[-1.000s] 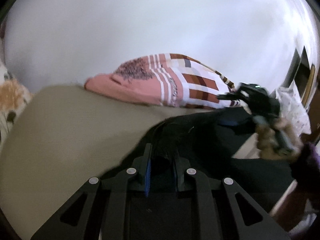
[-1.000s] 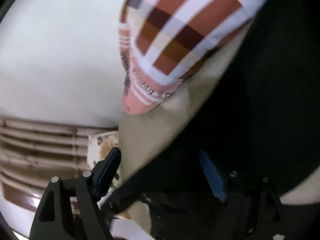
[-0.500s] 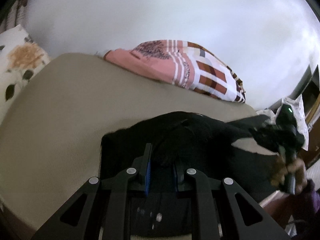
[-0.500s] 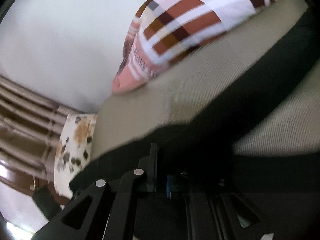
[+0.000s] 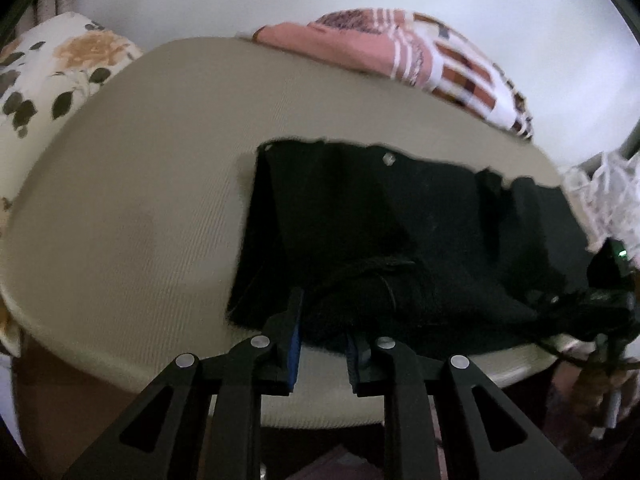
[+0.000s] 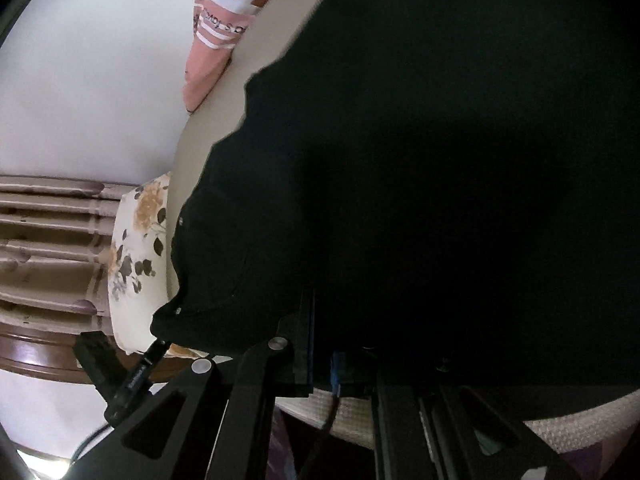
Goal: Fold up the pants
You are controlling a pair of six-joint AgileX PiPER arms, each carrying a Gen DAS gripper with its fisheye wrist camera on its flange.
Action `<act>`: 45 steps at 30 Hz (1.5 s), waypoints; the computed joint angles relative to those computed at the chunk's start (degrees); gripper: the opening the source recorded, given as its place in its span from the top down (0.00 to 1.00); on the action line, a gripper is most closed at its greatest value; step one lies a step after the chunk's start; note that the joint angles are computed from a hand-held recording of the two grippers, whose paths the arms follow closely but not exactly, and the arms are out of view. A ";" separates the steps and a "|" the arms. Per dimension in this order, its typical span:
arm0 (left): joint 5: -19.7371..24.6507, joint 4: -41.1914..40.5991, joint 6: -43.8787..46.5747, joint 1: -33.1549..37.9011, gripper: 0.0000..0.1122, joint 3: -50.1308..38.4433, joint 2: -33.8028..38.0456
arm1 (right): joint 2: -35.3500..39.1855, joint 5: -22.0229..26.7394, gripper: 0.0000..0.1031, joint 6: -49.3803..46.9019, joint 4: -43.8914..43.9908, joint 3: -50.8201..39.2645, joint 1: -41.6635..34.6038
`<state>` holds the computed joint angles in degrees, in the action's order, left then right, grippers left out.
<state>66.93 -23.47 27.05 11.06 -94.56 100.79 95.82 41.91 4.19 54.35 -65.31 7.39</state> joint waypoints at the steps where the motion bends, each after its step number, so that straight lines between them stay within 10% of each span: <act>1: -0.35 1.56 -0.83 -0.31 0.83 0.64 -0.73 | -0.24 -0.24 0.93 -0.65 0.39 0.35 0.06; 7: -11.99 17.90 -12.44 -5.42 0.75 6.99 -10.94 | 0.47 -0.96 0.90 -13.41 13.73 3.83 -2.03; 9: -11.82 13.15 -11.15 -5.05 0.43 5.47 -11.50 | 0.49 -0.63 0.87 -18.33 19.22 5.78 -3.15; 11: -12.58 10.12 -10.83 -6.35 0.35 4.65 -11.03 | 0.02 -0.87 0.79 -22.79 24.32 7.68 -4.21; 18: -5.27 9.22 -11.55 -11.22 0.36 -0.58 0.54 | -3.33 -2.23 0.64 -34.62 32.80 12.73 -14.95; 30: -7.27 14.22 -14.69 -12.05 0.36 0.41 2.27 | 6.58 -1.04 0.65 -46.12 44.89 2.30 -40.40; 33: -7.80 15.07 -15.22 -12.71 0.36 0.37 2.47 | 6.08 -2.51 0.92 -41.23 37.69 -0.01 -42.42; 45: -6.88 14.80 -12.43 -12.21 0.36 0.08 2.38 | -10.41 -1.19 0.95 -27.36 14.30 11.54 -50.25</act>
<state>60.05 -8.67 14.62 -1.15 -94.48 103.17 85.41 40.72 -23.17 68.65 -53.77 -42.86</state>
